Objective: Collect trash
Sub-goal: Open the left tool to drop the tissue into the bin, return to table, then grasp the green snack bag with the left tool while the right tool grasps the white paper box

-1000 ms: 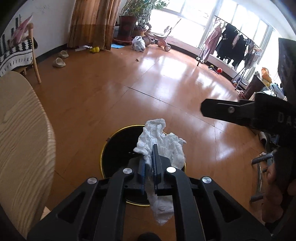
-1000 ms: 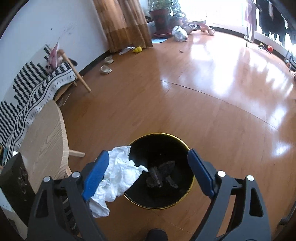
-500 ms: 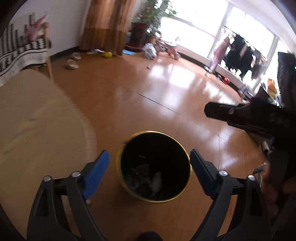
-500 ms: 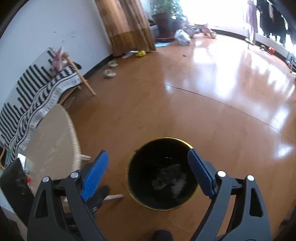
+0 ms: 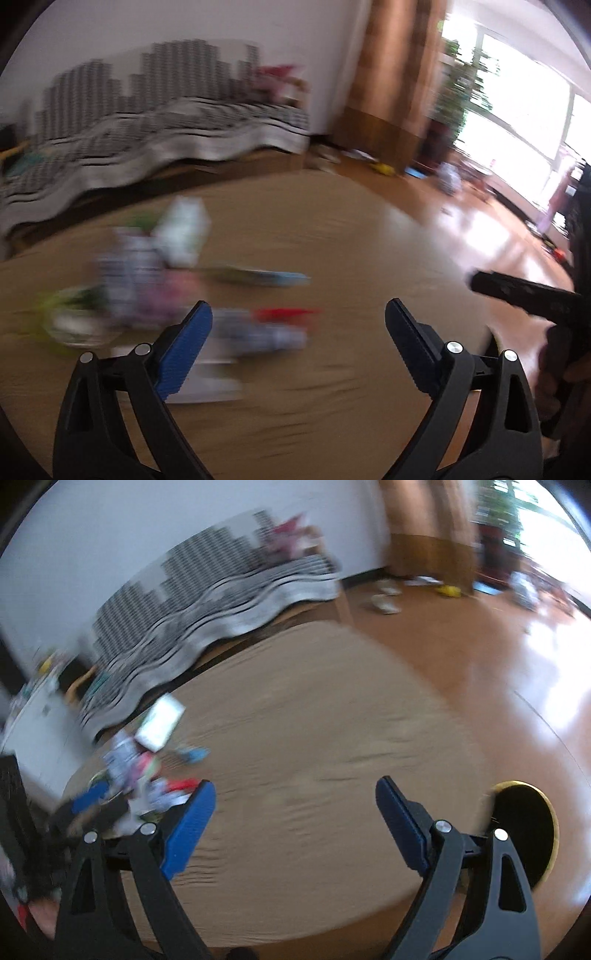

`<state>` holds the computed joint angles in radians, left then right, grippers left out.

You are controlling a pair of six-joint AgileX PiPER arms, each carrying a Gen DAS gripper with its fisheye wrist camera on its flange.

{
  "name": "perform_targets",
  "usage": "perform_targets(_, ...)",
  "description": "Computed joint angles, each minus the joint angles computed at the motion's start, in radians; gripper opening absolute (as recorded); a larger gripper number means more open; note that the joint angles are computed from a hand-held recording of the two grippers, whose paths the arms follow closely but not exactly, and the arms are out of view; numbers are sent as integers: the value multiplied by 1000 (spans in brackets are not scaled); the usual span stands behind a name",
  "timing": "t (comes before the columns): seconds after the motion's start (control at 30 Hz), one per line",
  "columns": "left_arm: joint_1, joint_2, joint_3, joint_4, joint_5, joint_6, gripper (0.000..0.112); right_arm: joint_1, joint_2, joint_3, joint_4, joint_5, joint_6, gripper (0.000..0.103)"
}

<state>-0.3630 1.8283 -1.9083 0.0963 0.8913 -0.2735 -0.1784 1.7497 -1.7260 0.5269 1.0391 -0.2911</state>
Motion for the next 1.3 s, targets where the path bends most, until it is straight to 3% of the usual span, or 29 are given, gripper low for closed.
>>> perform_targets(0.13, 229, -172, 246, -27, -98, 60, 92, 163, 15, -25, -60, -29, 46, 85)
perform_targets(0.3, 478, -209, 341, -209, -116, 265, 92, 290, 48, -54, -132, -54, 90, 85)
perform_targets(0.5, 596, -185, 381, -308, -148, 442, 92, 368, 56, -24, -144, -76, 81, 85)
perform_targets(0.7, 593, -108, 346, -322, -147, 498, 92, 442, 88, -43, -167, -70, 68, 85)
perform_targets(0.9, 530, 6, 290, -126, -174, 427, 92, 480, 108, -67, -150, -42, 5, 85)
perform_targets(1.07, 530, 81, 209, -62, -167, 380, 92, 542, 120, -79, -190, -37, -66, 85)
perform_targets(1.23, 553, 163, 80, -128, -84, 413, 91, 626, 176, -143, -257, -37, -106, 88)
perform_targets(1.3, 557, 174, 63, -172, -67, 434, 70, 663, 220, -193, -308, -37, -100, 88)
